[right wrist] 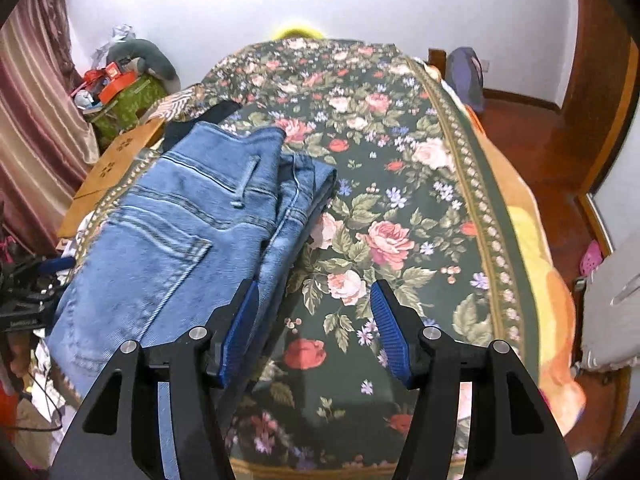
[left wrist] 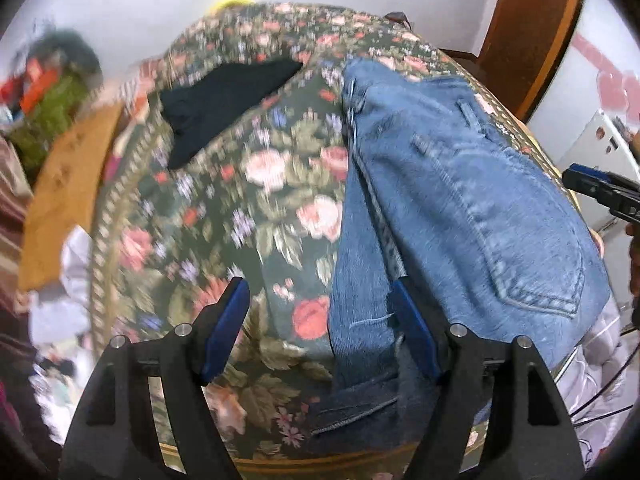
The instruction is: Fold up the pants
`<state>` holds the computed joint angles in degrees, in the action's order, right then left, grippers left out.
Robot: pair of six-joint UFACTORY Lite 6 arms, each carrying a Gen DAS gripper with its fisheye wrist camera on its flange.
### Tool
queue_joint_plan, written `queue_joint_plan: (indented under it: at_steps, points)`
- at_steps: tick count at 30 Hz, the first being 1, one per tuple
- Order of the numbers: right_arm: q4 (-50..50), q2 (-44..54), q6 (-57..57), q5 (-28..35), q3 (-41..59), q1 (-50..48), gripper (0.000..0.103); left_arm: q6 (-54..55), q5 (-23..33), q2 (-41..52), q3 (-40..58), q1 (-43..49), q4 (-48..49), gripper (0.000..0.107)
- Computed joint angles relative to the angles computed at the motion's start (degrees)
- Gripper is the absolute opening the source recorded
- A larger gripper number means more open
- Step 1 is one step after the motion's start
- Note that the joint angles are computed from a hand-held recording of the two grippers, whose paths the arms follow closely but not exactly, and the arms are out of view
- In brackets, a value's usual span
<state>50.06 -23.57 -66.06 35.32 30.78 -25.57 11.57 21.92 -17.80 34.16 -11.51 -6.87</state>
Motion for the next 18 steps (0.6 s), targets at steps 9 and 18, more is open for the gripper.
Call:
queue_joint_plan:
  at_steps: [9, 18]
  points:
    - [5.9, 5.3, -4.1, -2.4, 5.7, 5.8, 0.054, 4.9, 2.4, 13.8, 22.0, 1.3, -6.3, 0.073]
    - [12.9, 34.3, -4.8, -4.4, 25.9, 12.6, 0.054, 9.4, 9.9, 49.2, 55.8, -2.2, -12.1, 0.064]
